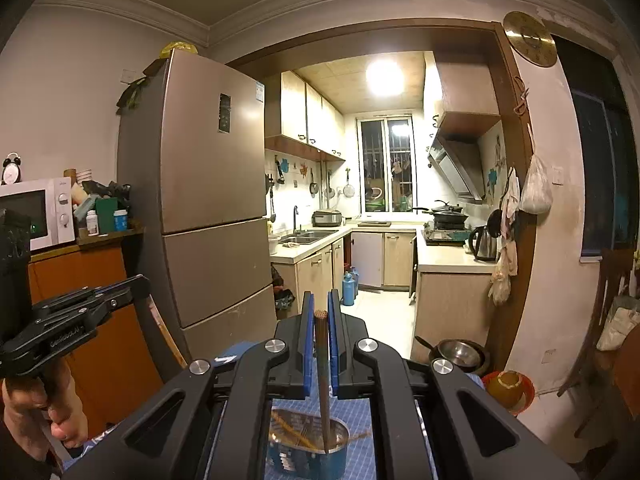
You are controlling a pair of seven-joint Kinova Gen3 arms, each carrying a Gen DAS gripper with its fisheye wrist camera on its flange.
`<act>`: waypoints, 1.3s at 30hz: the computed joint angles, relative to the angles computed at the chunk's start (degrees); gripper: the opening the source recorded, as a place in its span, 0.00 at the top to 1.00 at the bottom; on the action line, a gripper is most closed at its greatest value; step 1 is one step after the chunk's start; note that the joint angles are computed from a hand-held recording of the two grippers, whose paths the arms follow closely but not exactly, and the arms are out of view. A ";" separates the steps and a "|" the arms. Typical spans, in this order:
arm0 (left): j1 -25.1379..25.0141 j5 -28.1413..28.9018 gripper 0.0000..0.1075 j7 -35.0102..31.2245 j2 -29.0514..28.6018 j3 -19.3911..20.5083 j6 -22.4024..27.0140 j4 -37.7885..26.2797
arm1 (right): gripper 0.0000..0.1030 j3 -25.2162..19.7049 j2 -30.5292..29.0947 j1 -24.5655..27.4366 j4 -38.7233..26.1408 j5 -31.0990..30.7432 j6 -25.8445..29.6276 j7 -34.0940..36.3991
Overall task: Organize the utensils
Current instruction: 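Lower the chopsticks into the teal holder and open both tools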
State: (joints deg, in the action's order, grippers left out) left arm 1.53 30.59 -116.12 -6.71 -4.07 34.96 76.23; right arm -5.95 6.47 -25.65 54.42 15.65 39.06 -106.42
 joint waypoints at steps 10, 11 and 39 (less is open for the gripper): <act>-1.59 -4.35 0.96 4.97 6.08 3.62 -2.40 -4.34 | 0.93 1.65 7.19 0.98 -7.82 -5.38 1.72 3.09; -1.78 -4.76 0.96 5.41 6.54 3.91 -2.76 -4.41 | 0.93 1.74 7.63 1.17 -7.50 -5.88 1.28 3.41; -6.76 -0.35 0.95 1.84 12.49 7.69 -4.46 0.13 | 0.92 1.78 12.82 2.14 -1.52 -11.78 -3.05 6.69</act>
